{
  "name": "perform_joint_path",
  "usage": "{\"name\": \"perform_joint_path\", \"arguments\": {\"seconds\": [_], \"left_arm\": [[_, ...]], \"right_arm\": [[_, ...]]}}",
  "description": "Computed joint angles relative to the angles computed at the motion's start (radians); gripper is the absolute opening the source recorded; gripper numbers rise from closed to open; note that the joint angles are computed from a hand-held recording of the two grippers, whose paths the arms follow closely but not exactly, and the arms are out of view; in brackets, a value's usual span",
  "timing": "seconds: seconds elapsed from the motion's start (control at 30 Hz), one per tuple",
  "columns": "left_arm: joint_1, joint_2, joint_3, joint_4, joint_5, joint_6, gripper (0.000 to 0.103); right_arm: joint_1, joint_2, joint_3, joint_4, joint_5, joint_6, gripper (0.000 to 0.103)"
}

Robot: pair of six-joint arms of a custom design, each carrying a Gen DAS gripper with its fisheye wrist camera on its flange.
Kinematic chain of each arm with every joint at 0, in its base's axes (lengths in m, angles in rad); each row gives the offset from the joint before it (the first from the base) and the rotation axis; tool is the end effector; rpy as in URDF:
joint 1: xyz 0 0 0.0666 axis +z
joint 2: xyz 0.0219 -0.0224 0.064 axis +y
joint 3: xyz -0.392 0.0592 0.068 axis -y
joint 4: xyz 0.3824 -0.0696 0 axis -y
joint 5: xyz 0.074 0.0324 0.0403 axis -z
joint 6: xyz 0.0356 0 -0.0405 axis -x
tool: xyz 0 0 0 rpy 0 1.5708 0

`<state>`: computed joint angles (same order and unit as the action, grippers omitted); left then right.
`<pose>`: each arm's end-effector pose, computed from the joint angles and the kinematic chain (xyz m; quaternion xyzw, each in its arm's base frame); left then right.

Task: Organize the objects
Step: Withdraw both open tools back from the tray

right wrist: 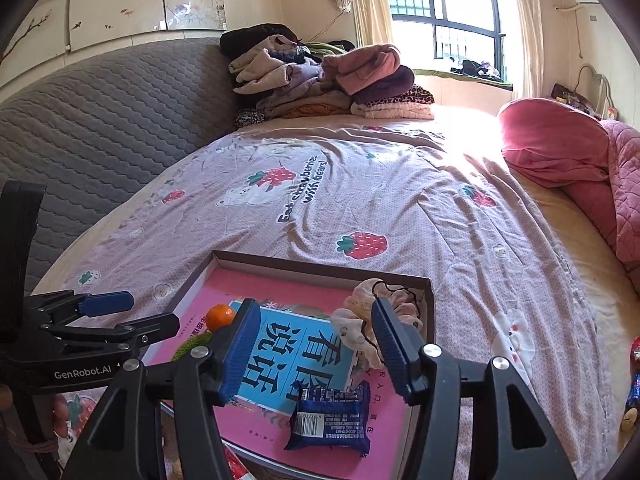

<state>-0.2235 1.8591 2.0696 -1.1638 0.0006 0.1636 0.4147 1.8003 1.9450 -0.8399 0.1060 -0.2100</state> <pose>0.6199 -0.1413 0.4775 0.0286 0.9523 -0.0587 0.2981 0.5870 0.2539 0.4818 -0.0701 0.9020 0.0844 0.4176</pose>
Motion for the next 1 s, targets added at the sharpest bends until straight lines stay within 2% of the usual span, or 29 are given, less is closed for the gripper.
{"name": "perform_joint_path", "arguments": {"seconds": [0.37,0.5,1.0], "left_arm": [[-0.021,-0.111,-0.113,0.072,-0.054,-0.025,0.074],[-0.024,-0.138,-0.139,0.087,-0.05,-0.018,0.074],[-0.024,-0.288,-0.294,0.163,-0.052,-0.012,0.074]], "right_arm": [[0.021,-0.094,-0.074,0.032,0.024,-0.028,0.06],[0.025,-0.132,-0.115,0.045,0.018,-0.054,0.061],[0.086,-0.272,-0.234,0.092,0.082,-0.013,0.066]]}}
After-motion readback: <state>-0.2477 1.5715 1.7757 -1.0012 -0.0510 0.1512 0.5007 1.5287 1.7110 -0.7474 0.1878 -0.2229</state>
